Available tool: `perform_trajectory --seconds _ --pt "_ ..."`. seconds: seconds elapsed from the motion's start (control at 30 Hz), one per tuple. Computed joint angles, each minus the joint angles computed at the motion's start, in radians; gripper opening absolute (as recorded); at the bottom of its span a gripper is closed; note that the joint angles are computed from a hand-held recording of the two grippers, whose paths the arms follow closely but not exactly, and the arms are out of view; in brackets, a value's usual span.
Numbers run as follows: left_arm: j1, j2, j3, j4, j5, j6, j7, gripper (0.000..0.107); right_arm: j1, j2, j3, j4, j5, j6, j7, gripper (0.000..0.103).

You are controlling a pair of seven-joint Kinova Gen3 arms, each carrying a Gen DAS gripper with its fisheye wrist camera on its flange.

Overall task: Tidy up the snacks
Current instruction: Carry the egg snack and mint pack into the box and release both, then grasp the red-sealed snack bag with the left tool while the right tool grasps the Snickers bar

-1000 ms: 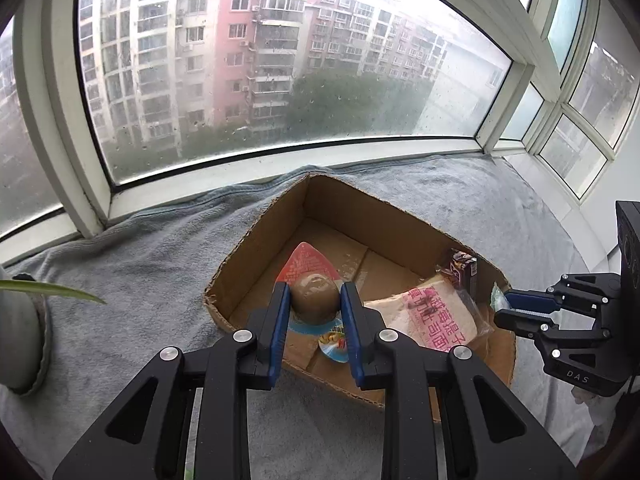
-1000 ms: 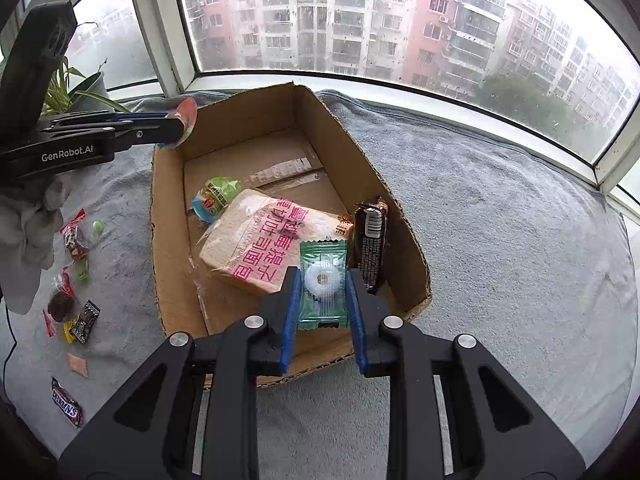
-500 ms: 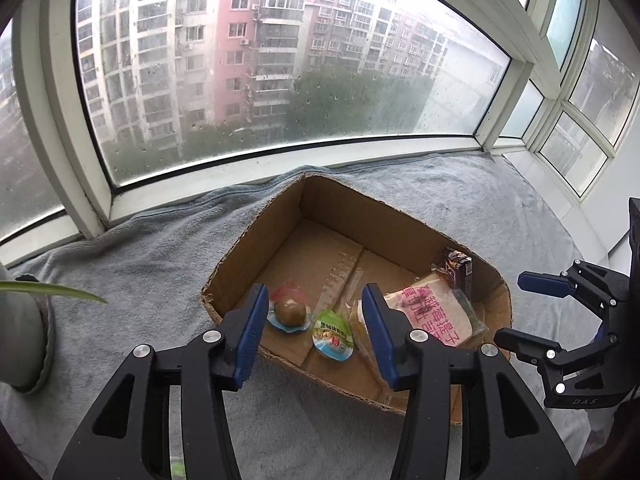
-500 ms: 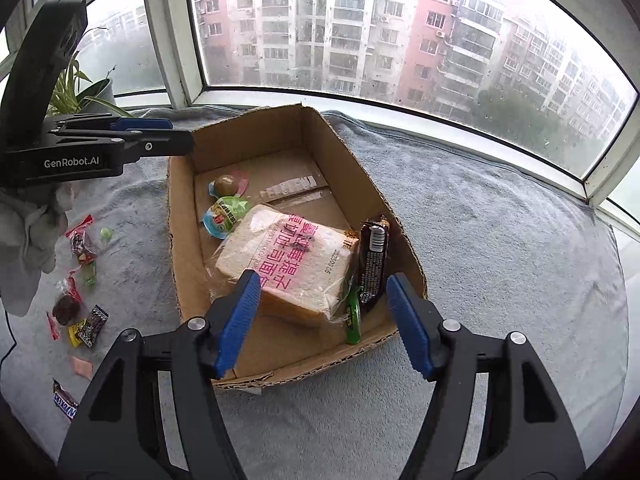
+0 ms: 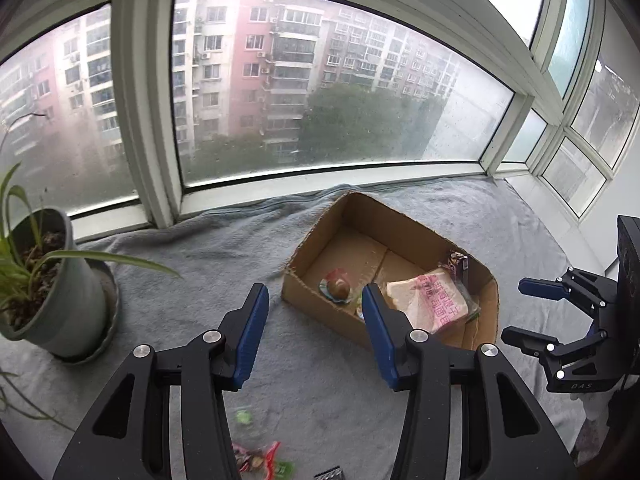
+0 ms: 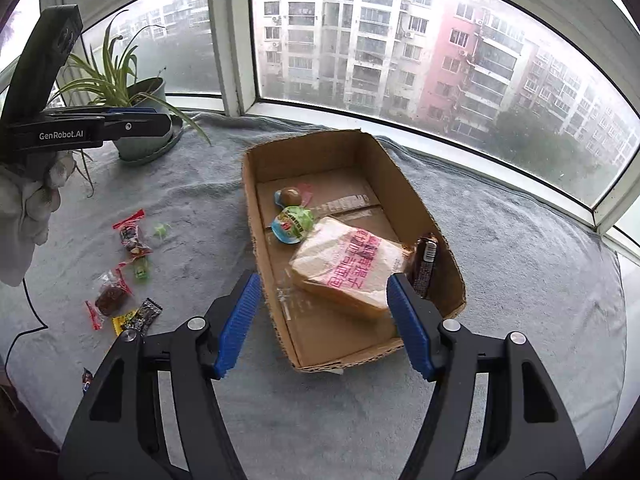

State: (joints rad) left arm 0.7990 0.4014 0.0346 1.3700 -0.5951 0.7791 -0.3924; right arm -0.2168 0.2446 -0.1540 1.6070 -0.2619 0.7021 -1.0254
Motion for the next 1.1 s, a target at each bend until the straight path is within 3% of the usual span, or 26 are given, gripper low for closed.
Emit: perform_trajectory --seconds 0.2,0.6,0.8,1.1 --pt "0.021 -0.088 0.003 0.129 -0.051 0.014 0.101 0.047 -0.021 -0.021 -0.018 0.025 -0.019 0.012 0.013 0.068" --pt "-0.035 -0.200 0.103 0.357 -0.075 -0.022 0.324 0.047 -0.074 -0.031 -0.045 0.090 -0.058 0.036 0.034 0.068" --pt "-0.045 -0.227 0.140 0.455 -0.054 -0.089 0.416 0.047 -0.073 -0.044 -0.073 0.145 -0.144 0.066 0.139 0.068" --pt "-0.023 -0.218 0.167 0.523 -0.016 -0.169 0.481 0.047 -0.147 -0.073 -0.102 0.235 -0.150 0.119 0.324 0.068"
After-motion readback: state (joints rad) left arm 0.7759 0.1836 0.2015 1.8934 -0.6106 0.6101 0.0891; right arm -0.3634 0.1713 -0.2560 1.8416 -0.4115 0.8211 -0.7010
